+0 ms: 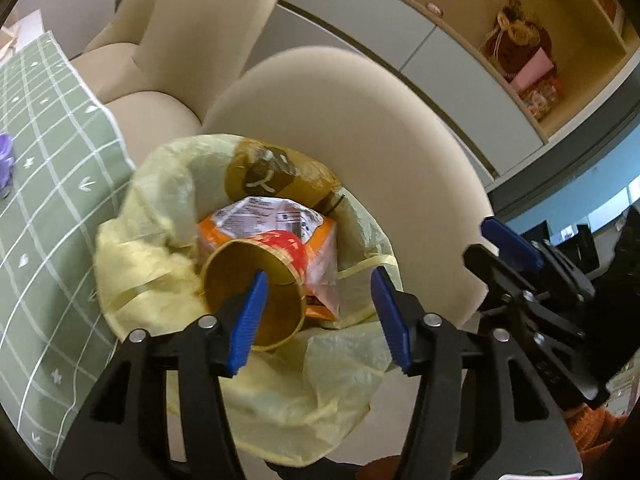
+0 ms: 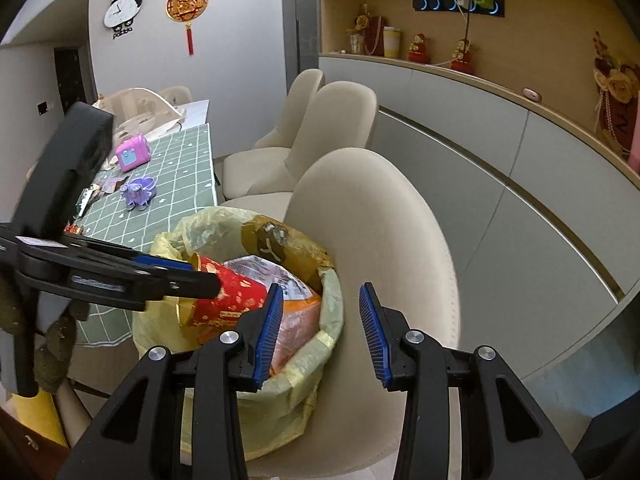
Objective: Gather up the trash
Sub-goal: 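Open the right gripper over the trash bag while the left gripper releases the red cup, then move both grippers back over the table toward the snack wrappers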
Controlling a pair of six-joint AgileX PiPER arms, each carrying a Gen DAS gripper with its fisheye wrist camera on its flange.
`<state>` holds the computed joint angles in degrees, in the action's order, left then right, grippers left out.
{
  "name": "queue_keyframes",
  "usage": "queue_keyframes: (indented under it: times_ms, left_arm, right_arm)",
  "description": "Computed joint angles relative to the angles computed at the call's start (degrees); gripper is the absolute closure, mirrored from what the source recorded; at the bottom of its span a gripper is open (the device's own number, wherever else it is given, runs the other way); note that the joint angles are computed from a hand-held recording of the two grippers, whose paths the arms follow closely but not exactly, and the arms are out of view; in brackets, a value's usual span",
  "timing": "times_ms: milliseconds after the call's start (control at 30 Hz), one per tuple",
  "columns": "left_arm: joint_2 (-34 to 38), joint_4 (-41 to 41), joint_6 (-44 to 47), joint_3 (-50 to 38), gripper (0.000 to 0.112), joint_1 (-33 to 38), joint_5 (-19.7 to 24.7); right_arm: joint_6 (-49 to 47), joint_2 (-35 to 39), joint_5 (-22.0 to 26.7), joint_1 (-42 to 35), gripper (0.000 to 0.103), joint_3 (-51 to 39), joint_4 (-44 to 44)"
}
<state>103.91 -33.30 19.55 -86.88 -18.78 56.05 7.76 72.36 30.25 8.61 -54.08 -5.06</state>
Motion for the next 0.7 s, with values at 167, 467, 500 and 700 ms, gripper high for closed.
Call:
queue_keyframes:
  times_ms: [167, 467, 500, 700]
  left_arm:
    - [-7.40, -1.46, 2.89, 5.60, 0.059, 6.21, -1.45]
    - [-17.25, -1.83, 7.83, 14.19, 0.059, 28.47, -8.20]
    - [-17.66, -2.59, 9.12, 14.91, 0.059, 32.58, -9.41]
    - [-13.09, -7.60, 18.10, 11.86, 0.059, 51.02, -10.24]
  right_arm:
    - [0.19, 2.58, -1.14, 3.63, 0.056, -3.01, 1.39]
    - [6.73, 15.25, 0.30, 18.11, 0.056, -18.15, -4.99]
    - [4.29, 17.27, 1.05, 18.87, 0.056, -20.79, -2.03]
    - [1.02, 29.94, 4.86, 24.71, 0.056, -37.65, 4.46]
